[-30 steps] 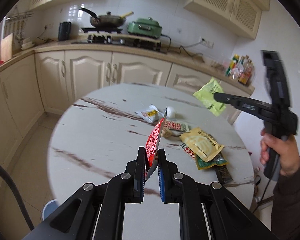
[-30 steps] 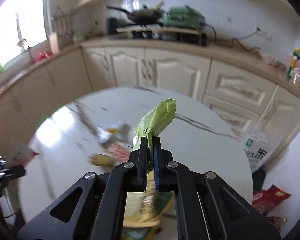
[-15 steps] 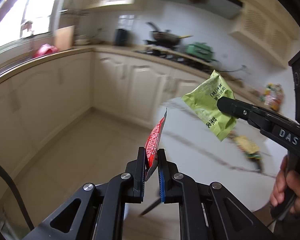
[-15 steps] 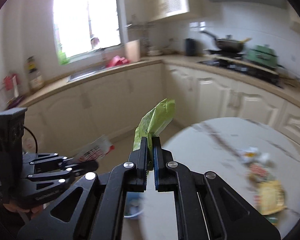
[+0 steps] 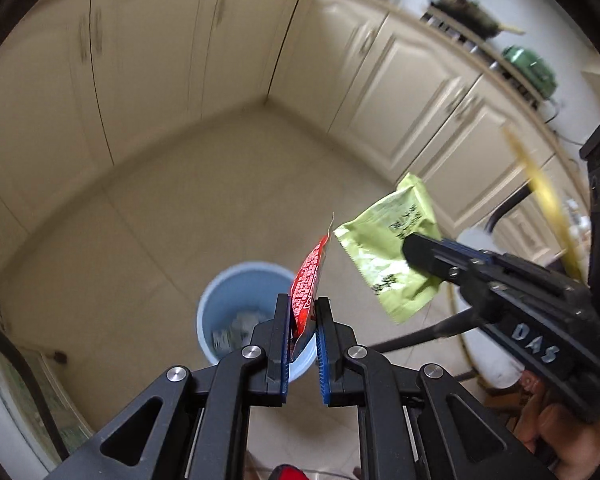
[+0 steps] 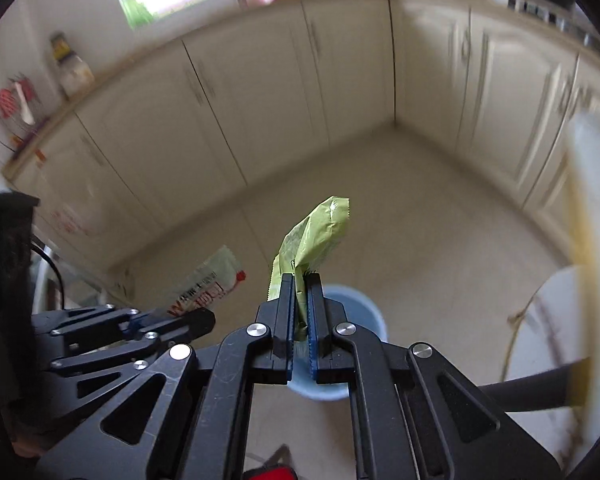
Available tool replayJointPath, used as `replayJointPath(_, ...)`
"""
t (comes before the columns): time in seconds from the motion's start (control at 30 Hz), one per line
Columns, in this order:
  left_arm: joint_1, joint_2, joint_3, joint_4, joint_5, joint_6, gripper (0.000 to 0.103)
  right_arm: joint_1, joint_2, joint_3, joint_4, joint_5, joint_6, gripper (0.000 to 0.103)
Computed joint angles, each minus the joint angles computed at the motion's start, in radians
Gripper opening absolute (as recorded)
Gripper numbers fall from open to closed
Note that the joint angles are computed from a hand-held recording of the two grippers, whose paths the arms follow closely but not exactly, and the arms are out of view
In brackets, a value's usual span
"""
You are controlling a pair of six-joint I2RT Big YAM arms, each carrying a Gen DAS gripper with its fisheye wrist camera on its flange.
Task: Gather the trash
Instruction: 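Carry both packets over the blue bin and open both grippers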
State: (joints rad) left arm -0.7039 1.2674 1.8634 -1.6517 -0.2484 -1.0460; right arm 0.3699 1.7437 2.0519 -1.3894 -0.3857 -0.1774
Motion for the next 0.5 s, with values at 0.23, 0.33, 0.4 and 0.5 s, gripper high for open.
replayJointPath(0.23,0.179,-0.039,-0.222,0.097,0.231,0.089,0.008,0.015,0.137,-0.067,0.000,0.039,0.030,0.008)
replayJointPath(0.33,0.231,-0.031,-0.276,0.121,0.296,0.143,0.008,0.011,0.200,-0.054,-0.012,0.036,0.040,0.012)
replayJointPath(0.4,0.251,-0.012,-0.293,0.127,0.319,0.163,0.008,0.008,0.236,-0.045,-0.014,0.024,0.057,0.015)
replayJointPath(0.5,0.301,0.013,-0.306,0.129,0.364,0.197,0.009,0.002,0.267,-0.055,-0.002,0.039,0.069,0.017)
